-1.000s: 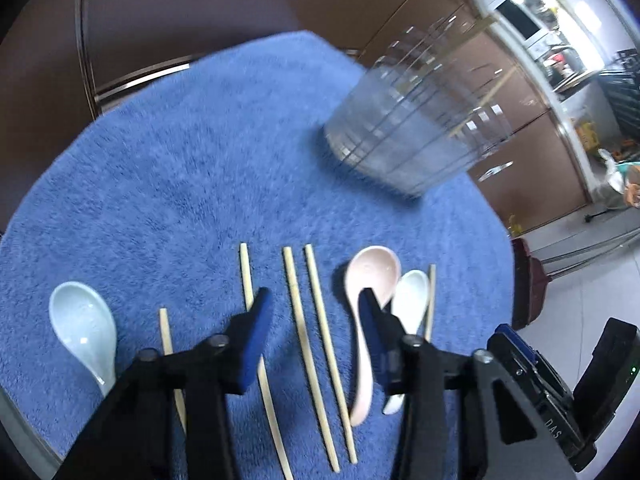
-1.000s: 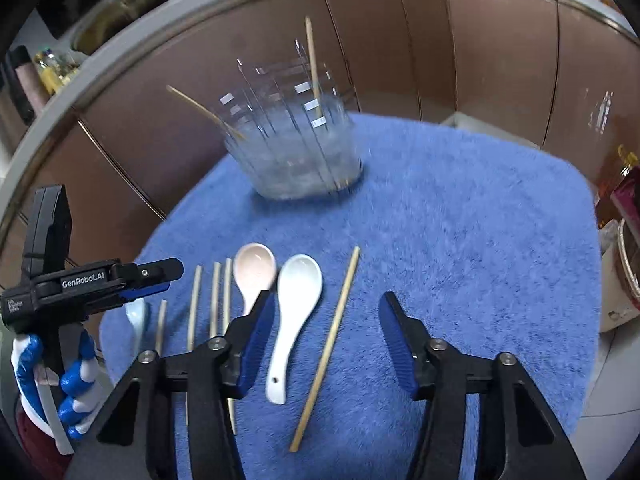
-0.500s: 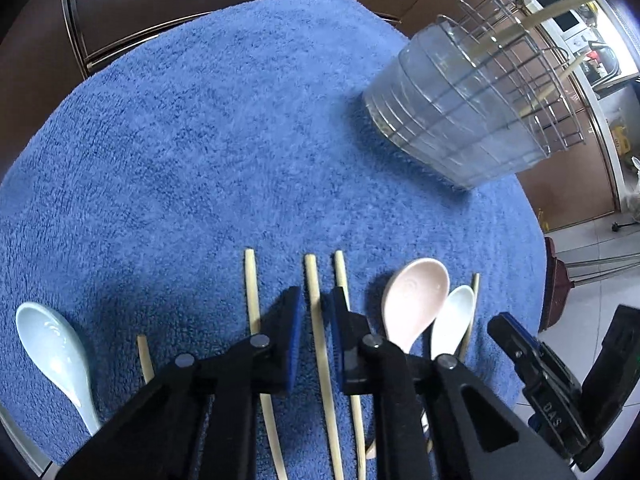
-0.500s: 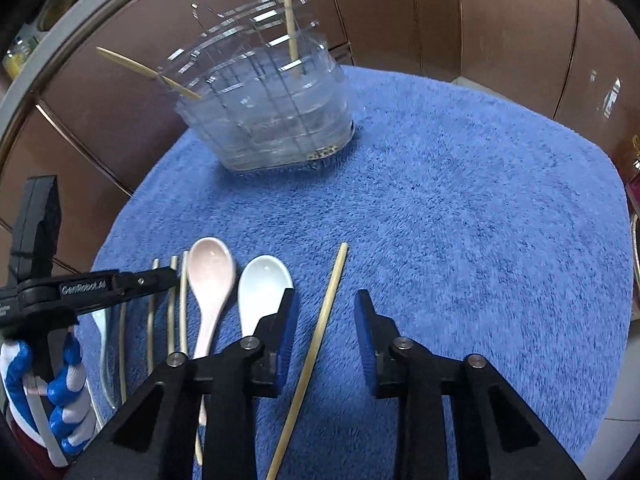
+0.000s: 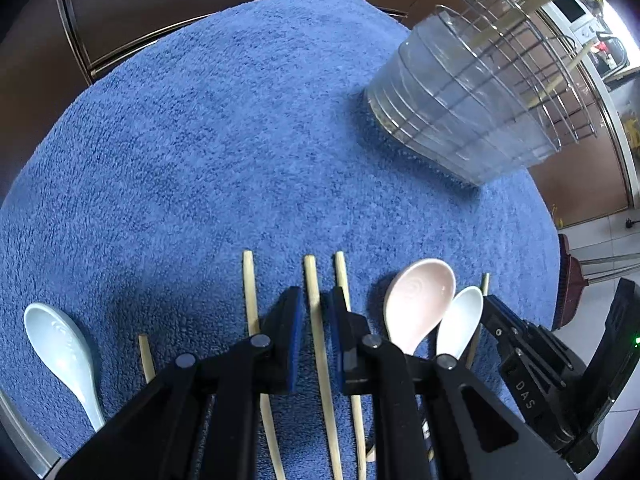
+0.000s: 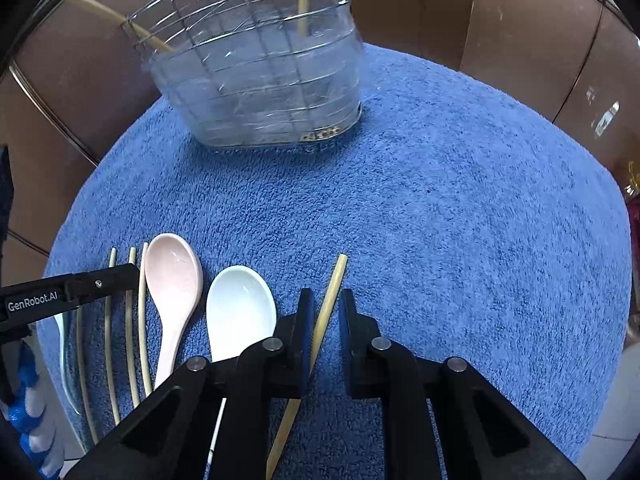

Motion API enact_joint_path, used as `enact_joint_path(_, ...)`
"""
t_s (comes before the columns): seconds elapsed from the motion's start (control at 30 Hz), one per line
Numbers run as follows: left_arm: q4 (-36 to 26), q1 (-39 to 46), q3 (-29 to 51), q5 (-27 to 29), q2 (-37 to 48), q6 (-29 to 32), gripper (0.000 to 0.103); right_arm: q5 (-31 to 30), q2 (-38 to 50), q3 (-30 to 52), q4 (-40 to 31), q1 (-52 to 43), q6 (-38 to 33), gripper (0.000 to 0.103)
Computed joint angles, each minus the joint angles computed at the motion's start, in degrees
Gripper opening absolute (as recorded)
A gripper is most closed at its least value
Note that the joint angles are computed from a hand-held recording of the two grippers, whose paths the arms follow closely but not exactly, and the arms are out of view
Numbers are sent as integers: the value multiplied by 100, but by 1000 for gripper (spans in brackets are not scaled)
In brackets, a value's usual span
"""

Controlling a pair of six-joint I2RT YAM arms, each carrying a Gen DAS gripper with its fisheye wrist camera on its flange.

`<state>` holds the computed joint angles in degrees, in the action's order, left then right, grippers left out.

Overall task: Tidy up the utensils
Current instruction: 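Lower the left tool onto a chopstick while the right tool grasps another chopstick, then carry both held chopsticks up and over the wire utensil holder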

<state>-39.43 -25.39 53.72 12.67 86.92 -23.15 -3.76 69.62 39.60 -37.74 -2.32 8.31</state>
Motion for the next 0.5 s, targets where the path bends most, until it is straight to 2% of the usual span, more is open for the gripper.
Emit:
enact_joint_path(0.2, 171, -31, -157, -74, -105, -103, 6, -298, -141, -157, 105, -262, -82, 9)
enact_joint_path(0.5, 502, 94, -643, 307, -760, -113, 5, -1349, -1213, -256, -624, -1537, -909, 6)
